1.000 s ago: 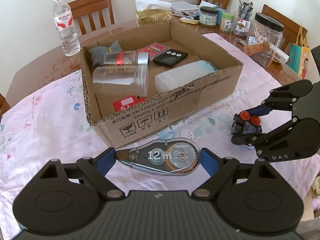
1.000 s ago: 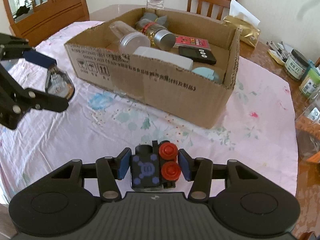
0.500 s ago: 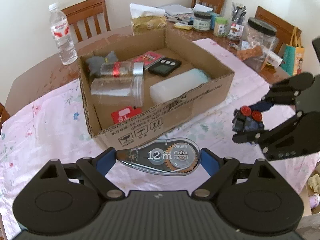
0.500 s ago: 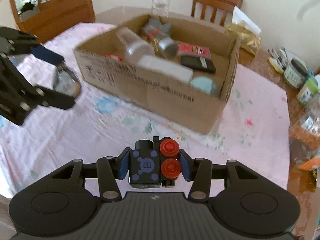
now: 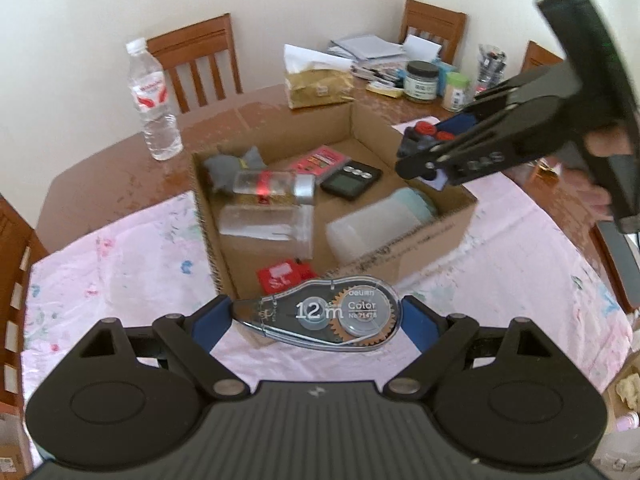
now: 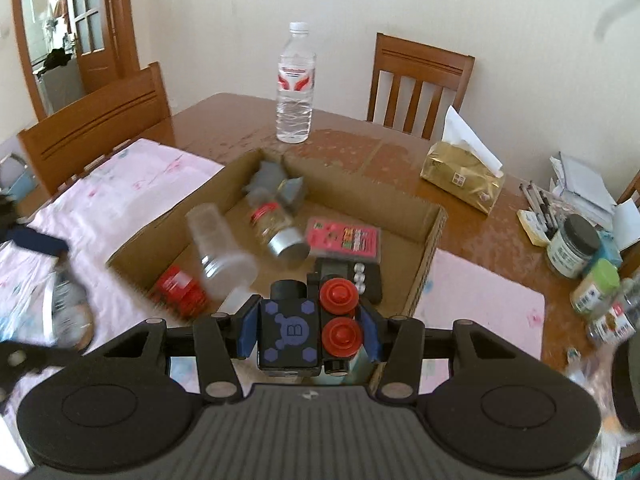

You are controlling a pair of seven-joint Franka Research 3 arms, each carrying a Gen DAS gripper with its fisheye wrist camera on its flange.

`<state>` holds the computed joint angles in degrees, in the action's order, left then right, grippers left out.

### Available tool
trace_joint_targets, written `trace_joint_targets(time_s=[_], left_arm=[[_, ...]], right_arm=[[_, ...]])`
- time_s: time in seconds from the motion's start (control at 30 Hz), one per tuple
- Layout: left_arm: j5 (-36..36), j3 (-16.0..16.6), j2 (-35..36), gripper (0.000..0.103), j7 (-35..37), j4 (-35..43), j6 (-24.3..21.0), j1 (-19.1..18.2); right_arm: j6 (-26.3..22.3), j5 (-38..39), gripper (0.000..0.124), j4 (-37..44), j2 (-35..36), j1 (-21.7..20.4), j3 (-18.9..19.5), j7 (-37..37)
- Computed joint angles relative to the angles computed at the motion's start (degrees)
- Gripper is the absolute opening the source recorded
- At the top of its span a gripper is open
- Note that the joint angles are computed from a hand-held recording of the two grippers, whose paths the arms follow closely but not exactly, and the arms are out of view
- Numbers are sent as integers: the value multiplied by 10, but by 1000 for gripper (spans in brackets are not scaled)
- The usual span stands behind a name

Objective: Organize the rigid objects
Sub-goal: 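Carry the block toy and correction tape over the box and open both tools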

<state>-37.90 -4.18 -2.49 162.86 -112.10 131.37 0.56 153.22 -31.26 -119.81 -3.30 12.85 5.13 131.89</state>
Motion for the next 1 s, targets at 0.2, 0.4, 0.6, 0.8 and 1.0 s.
trace_joint_targets(time_s=[0.2,0.4,0.6,0.8,1.0], left_arm=[[2,-5,8,90,-19,9,30,-2],[8,-11,18,90,-33,17,46,-3],[6,-17,27,90,-36,29,50,-4],[11,-27,45,90,-43,55,50,-7],[21,-51,93,90,-63,119,47,-15]], right_arm=[[-1,50,55,56,64,9,-20,-53],[3,75,55,76,90,25,-37,-86],[40,96,103,53,72,28,-47,-94],[14,77,103,20,26,20,-34,-41],[-62,29,103,-5,-20,7,0,51]])
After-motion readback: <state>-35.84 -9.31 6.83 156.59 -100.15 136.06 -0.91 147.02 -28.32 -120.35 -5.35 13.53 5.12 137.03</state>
